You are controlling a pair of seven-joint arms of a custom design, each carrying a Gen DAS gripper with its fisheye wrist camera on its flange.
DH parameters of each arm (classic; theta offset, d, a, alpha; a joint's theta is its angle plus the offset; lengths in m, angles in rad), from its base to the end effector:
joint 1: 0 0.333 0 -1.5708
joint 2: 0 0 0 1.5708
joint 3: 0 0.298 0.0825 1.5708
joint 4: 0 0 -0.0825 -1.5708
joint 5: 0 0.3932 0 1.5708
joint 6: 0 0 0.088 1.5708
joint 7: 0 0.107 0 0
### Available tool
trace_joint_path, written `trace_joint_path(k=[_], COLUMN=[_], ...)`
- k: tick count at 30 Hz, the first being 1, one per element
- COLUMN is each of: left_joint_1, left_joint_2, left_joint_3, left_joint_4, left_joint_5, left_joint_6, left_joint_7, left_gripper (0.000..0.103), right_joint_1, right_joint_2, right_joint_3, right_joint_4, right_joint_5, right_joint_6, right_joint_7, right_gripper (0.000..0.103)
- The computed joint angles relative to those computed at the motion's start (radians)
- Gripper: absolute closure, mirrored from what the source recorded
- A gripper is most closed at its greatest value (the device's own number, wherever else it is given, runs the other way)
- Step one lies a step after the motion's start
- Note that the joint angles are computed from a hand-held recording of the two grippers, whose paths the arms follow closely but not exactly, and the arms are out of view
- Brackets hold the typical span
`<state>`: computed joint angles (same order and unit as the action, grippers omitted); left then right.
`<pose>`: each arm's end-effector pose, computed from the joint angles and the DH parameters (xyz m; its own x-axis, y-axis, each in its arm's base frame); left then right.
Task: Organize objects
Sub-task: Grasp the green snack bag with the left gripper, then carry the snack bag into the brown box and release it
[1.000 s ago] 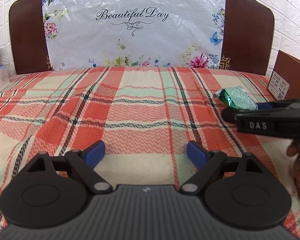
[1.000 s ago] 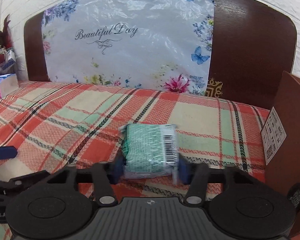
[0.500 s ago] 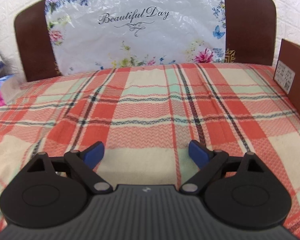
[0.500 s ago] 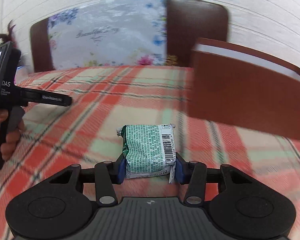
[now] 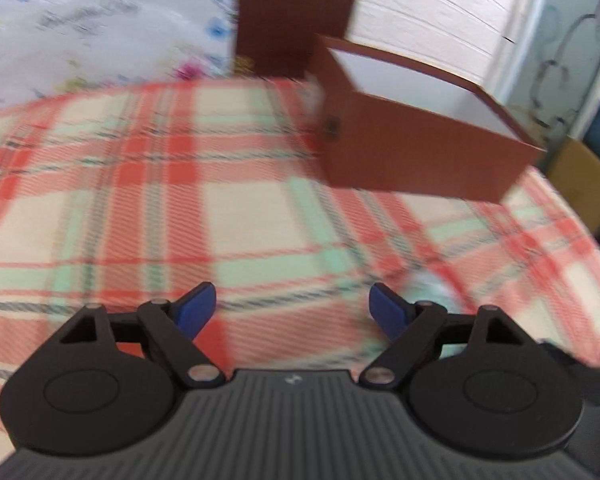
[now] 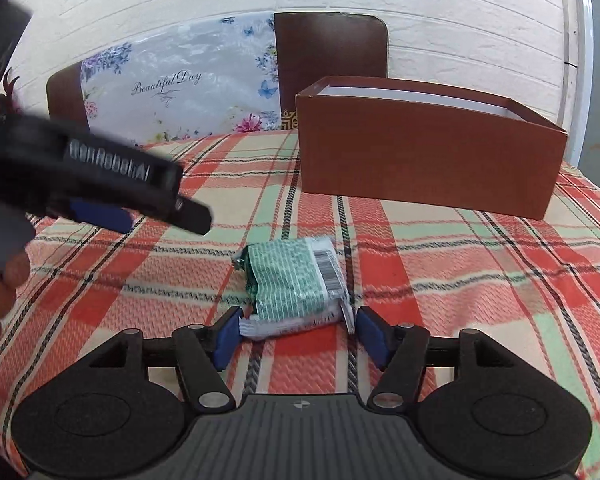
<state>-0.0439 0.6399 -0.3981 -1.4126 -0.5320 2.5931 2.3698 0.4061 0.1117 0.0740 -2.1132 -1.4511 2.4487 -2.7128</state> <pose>0.7157 -0.2516 0.3902 -0.7037 -0.6773 0.2146 -0.5991 0.4034 -0.6916 0.5215 0.2703 0.3620 -0.3794 -0.9241 -0.0460 -0.4795 0.2389 -0.8444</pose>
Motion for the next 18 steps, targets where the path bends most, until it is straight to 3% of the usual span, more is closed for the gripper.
trace_joint_path(k=[2, 7, 11, 13, 14, 15, 16, 18], left_joint_1=[-0.001, -0.052, -0.072, -0.073, -0.073, -0.077, -0.060, -0.077], left_joint_2=[0.011, 0.067, 0.099, 0.124, 0.140, 0.163, 0.210, 0.228], left_joint_3=[0.004, 0.045, 0.047, 0.043, 0.041, 0.045, 0.014, 0.023], left_joint_4=[0.054, 0.158, 0.183, 0.216, 0.236, 0.275, 0.349, 0.407], left_joint_5=[0.017, 0.063, 0.065, 0.060, 0.059, 0.038, 0.038, 0.047], left_joint_6=[-0.156, -0.353, -0.315, -0.311, -0.310, -0.342, -0.412, -0.454], left_joint_7=[-0.040, -0.156, -0.176, -0.190, -0.193, -0.181, -0.198, -0.231], left_gripper=[0.018, 0.016, 0.014, 0.019, 0.031, 0.053, 0.065, 0.070], right_joint_1=[0.003, -0.016, -0.036, -0.045, -0.051, -0.048, -0.042, -0.032], right_joint_2=[-0.013, -0.022, 0.017, 0.046, 0.056, 0.064, 0.071, 0.061], right_joint_3=[0.003, -0.002, -0.015, -0.026, -0.034, -0.038, -0.040, -0.051], right_joint_4=[-0.015, -0.024, 0.022, 0.055, 0.066, 0.078, 0.090, 0.088], right_joint_5=[0.000, -0.022, -0.023, 0.000, 0.001, 0.000, 0.013, -0.041], right_joint_6=[-0.017, 0.005, 0.063, 0.095, 0.132, 0.136, 0.122, 0.111], right_joint_7=[0.010, 0.007, -0.093, -0.147, -0.155, -0.161, -0.177, -0.115], right_gripper=[0.040, 0.036, 0.032, 0.038, 0.047, 0.051, 0.052, 0.053])
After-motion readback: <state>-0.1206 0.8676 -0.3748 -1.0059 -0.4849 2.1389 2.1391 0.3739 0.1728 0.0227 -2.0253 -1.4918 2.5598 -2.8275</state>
